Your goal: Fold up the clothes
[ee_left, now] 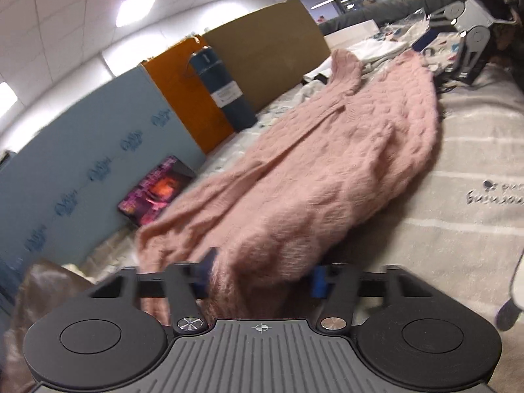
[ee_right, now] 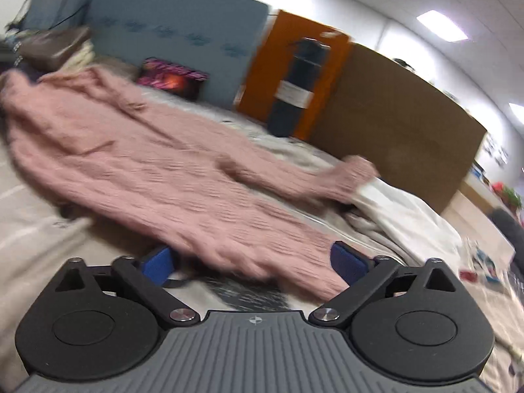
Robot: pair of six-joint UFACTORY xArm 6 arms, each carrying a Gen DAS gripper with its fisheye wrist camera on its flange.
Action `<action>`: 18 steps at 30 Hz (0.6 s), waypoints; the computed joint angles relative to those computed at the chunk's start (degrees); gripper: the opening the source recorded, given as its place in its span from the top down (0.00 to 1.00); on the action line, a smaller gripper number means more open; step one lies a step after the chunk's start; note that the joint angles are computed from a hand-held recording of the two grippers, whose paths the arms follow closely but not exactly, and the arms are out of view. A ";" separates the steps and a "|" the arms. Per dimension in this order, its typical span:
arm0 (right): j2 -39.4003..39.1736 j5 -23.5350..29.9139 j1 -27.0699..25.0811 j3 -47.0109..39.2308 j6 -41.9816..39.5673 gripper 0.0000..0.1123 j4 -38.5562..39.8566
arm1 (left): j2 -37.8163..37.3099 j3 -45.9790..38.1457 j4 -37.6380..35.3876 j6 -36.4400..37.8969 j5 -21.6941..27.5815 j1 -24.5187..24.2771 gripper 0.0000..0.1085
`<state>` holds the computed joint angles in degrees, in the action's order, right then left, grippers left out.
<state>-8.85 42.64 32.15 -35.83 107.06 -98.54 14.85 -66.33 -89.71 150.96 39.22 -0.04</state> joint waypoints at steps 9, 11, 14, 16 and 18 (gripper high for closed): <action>-0.45 -5.72 -9.39 -2.39 16.72 0.88 -26.13 | 3.18 -7.65 0.85 -4.50 1.67 -0.07 0.84; 1.25 -9.40 -12.37 -6.17 16.02 0.89 -30.11 | 5.23 -11.95 2.78 -7.34 1.59 -0.22 0.85; 6.14 -18.72 -17.69 -14.56 11.50 0.89 -32.50 | 9.73 -19.93 6.76 -14.12 0.64 -0.67 0.85; 10.08 -24.81 -20.70 -20.70 6.15 0.89 -31.13 | 13.35 -25.58 10.67 -20.89 0.68 -0.79 0.85; 14.52 -31.46 -24.00 -26.42 -1.99 0.89 -25.52 | 17.07 -30.77 14.26 -27.43 -0.15 -1.26 0.79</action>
<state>5.67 11.18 8.15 -62.25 105.08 -124.06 31.92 -97.10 -75.45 123.53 39.07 -1.29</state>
